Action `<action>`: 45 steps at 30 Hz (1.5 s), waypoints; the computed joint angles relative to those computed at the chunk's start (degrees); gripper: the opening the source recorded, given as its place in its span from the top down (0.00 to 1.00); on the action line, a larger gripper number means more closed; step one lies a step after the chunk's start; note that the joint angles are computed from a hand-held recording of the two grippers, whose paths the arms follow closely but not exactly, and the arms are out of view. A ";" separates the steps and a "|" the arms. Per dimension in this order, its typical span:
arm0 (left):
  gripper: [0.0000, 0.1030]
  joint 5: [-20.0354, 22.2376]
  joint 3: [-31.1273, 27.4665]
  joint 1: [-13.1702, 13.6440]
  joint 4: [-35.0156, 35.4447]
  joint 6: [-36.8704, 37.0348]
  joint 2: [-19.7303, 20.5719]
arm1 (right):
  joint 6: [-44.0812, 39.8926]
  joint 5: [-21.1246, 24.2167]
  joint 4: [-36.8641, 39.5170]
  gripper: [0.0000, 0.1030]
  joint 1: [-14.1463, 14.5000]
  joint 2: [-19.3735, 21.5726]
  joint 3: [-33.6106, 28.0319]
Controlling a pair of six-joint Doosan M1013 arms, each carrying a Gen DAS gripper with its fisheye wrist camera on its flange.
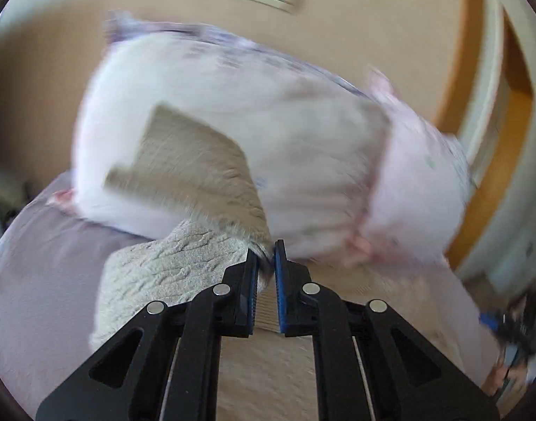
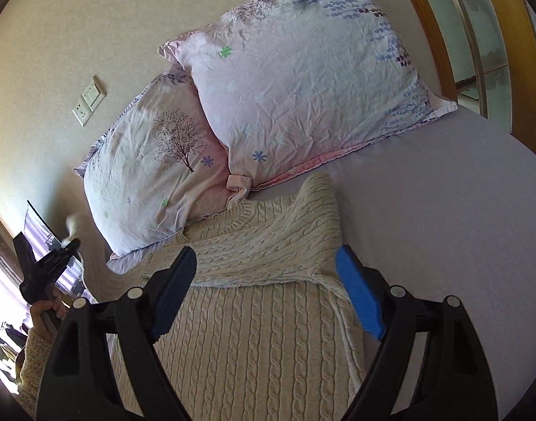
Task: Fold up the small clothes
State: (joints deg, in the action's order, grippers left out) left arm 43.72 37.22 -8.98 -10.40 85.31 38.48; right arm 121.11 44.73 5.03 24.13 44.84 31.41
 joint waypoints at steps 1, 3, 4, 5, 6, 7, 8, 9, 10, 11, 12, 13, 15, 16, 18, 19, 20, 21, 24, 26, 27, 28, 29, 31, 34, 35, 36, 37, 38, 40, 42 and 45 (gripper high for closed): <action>0.87 4.83 -3.52 -1.87 -1.46 5.43 2.14 | 0.04 -0.02 0.17 0.21 -0.04 -0.36 0.76; 0.82 11.68 -6.70 -3.66 -3.73 10.08 4.57 | -0.47 -0.31 1.33 0.21 -0.26 -1.62 3.20; 0.76 12.89 -6.24 -3.93 -3.40 10.14 4.63 | -1.06 -0.33 2.05 0.21 -0.42 -2.31 4.47; 0.70 12.92 -4.16 -4.04 -2.20 9.26 3.75 | -1.73 0.26 2.48 0.21 -0.60 -3.01 5.66; 0.56 11.69 -1.40 -3.78 -1.24 8.03 2.37 | -2.30 1.23 2.77 0.21 -0.76 -3.53 6.51; 0.43 9.25 3.07 -3.37 0.26 5.58 0.03 | -3.21 2.32 3.58 0.21 -1.02 -4.09 7.54; 0.38 7.67 6.64 -2.68 0.86 3.65 -1.96 | -4.00 3.22 4.55 0.21 -1.26 -4.51 8.44; 0.31 7.14 9.06 -1.90 0.75 2.49 -3.41 | -4.76 3.72 5.66 0.21 -1.51 -4.88 9.37; 0.27 7.24 10.71 -1.23 0.72 1.43 -4.53 | -5.78 4.31 7.49 0.21 -1.83 -5.33 10.63; 0.25 7.12 13.54 -0.57 0.80 0.09 -6.14 | -6.57 4.52 9.10 0.22 -2.05 -5.66 11.72; 0.24 7.31 15.81 -0.15 0.53 -0.83 -7.47 | -7.45 4.82 11.03 0.24 -2.28 -5.90 12.70; 0.24 7.58 17.84 0.45 -0.86 -1.17 -8.50 | -8.70 5.36 13.57 0.31 -2.54 -6.02 13.61; 0.24 7.33 23.12 1.61 -5.42 -0.02 -11.07 | -10.19 6.88 17.20 0.39 -2.79 -5.93 14.61; 0.24 7.28 24.67 2.03 -7.11 0.97 -11.66 | -10.59 7.68 18.54 0.44 -2.83 -5.86 15.03; 0.24 6.80 27.27 2.13 -8.47 1.07 -12.70 | -12.45 5.40 20.18 0.47 -2.67 -7.01 17.72; 0.24 6.65 28.60 2.39 -10.63 1.97 -13.33 | -13.57 5.72 22.09 0.55 -2.79 -7.22 18.33; 0.24 4.56 30.84 2.66 -13.51 3.60 -14.33 | -15.42 5.58 25.16 0.60 -2.98 -7.69 19.58; 0.24 2.90 32.67 2.83 -16.10 5.76 -15.34 | -17.37 5.56 27.88 0.62 -3.12 -8.14 20.73; 0.29 1.64 37.88 3.89 -30.19 15.57 -17.65 | -24.69 4.67 37.84 0.71 -3.62 -10.43 26.17; 0.35 1.17 42.08 4.40 -39.73 22.82 -19.58 | -29.39 4.20 42.65 0.72 -3.65 -12.27 29.79; 0.36 1.40 43.80 4.54 -42.83 25.46 -20.44 | -30.98 4.14 44.18 0.73 -3.63 -13.09 31.33; 0.37 2.01 45.39 4.72 -46.02 27.26 -21.08 | -33.26 3.93 46.47 0.78 -3.57 -13.99 33.27; 0.37 1.42 47.61 4.85 -50.31 29.97 -22.04 | -34.06 4.09 47.34 0.81 -3.51 -14.54 34.31; 0.38 2.41 49.84 4.97 -54.38 31.37 -22.83 | -34.27 4.10 47.11 0.86 -3.24 -15.39 35.77; 0.40 1.86 50.86 4.23 -53.43 29.74 -23.15 | -33.93 3.99 46.55 0.91 -2.90 -15.57 36.40; 0.41 1.74 50.71 3.98 -52.58 28.91 -23.01 | -34.45 3.92 46.75 0.92 -2.86 -15.48 36.28; 0.44 1.91 50.56 3.93 -52.01 28.11 -22.91 | -35.14 3.91 46.80 0.92 -2.73 -15.44 36.14; 0.50 1.97 50.34 3.85 -51.57 27.38 -22.73 | -35.80 3.88 46.71 0.92 -2.64 -15.24 35.70; 0.54 2.13 49.87 3.72 -50.86 26.43 -22.42 | -36.64 3.62 46.50 0.92 -2.47 -15.29 35.51; 0.76 2.78 48.97 3.62 -48.90 24.11 -21.88 | -38.47 2.51 46.78 0.92 -2.31 -15.51 35.36; 0.91 3.98 47.84 3.66 -46.60 21.41 -21.37 | -40.63 1.07 48.28 0.93 -2.47 -15.66 35.12; 0.92 5.57 45.81 4.27 -48.86 22.84 -20.78 | -45.30 -1.60 51.98 0.93 -2.77 -15.36 33.25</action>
State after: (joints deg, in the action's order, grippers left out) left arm 49.28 83.03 -4.71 -59.26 108.15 17.70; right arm 75.81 43.14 57.01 21.37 29.48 64.66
